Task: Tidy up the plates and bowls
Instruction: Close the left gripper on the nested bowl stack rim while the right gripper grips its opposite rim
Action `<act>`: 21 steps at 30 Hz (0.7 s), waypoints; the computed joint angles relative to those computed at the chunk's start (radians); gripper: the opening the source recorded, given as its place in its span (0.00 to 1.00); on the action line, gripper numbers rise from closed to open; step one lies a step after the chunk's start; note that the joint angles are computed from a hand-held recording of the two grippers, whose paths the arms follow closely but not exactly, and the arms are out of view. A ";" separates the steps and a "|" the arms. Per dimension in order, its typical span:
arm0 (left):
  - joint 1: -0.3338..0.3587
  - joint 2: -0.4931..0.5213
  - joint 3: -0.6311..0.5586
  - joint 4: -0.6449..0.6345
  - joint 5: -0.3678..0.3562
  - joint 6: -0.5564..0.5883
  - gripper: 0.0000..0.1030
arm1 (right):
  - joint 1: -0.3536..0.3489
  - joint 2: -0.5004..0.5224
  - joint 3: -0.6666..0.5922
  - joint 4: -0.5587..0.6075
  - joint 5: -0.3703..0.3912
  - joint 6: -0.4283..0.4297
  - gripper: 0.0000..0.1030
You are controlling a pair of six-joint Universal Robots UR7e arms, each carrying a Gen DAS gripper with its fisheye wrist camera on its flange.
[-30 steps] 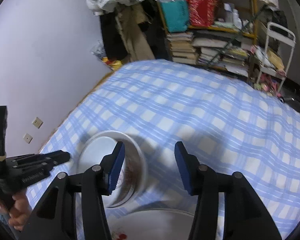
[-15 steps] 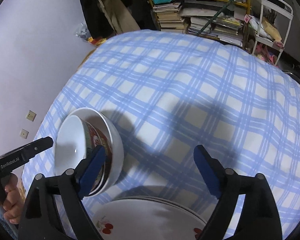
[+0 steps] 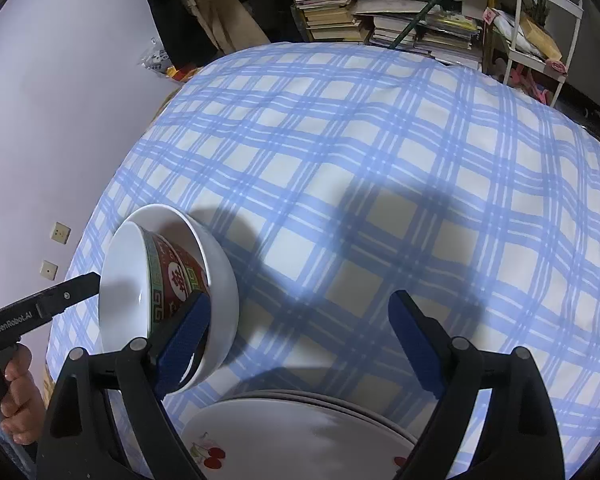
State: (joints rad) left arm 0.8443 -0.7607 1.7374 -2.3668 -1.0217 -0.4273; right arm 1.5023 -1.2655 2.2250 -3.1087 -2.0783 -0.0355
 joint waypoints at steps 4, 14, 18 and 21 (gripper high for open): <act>-0.004 0.006 -0.002 0.010 0.018 0.010 0.42 | 0.000 0.001 -0.001 0.004 -0.001 0.010 0.92; 0.003 0.008 -0.007 0.022 0.014 0.002 0.42 | 0.011 0.024 -0.016 0.035 -0.031 0.010 0.92; 0.002 0.019 -0.014 0.038 0.026 0.001 0.42 | 0.010 0.025 -0.017 0.040 -0.030 0.018 0.92; -0.003 0.022 -0.012 0.033 0.039 0.012 0.40 | 0.010 0.023 -0.017 0.042 -0.031 0.024 0.92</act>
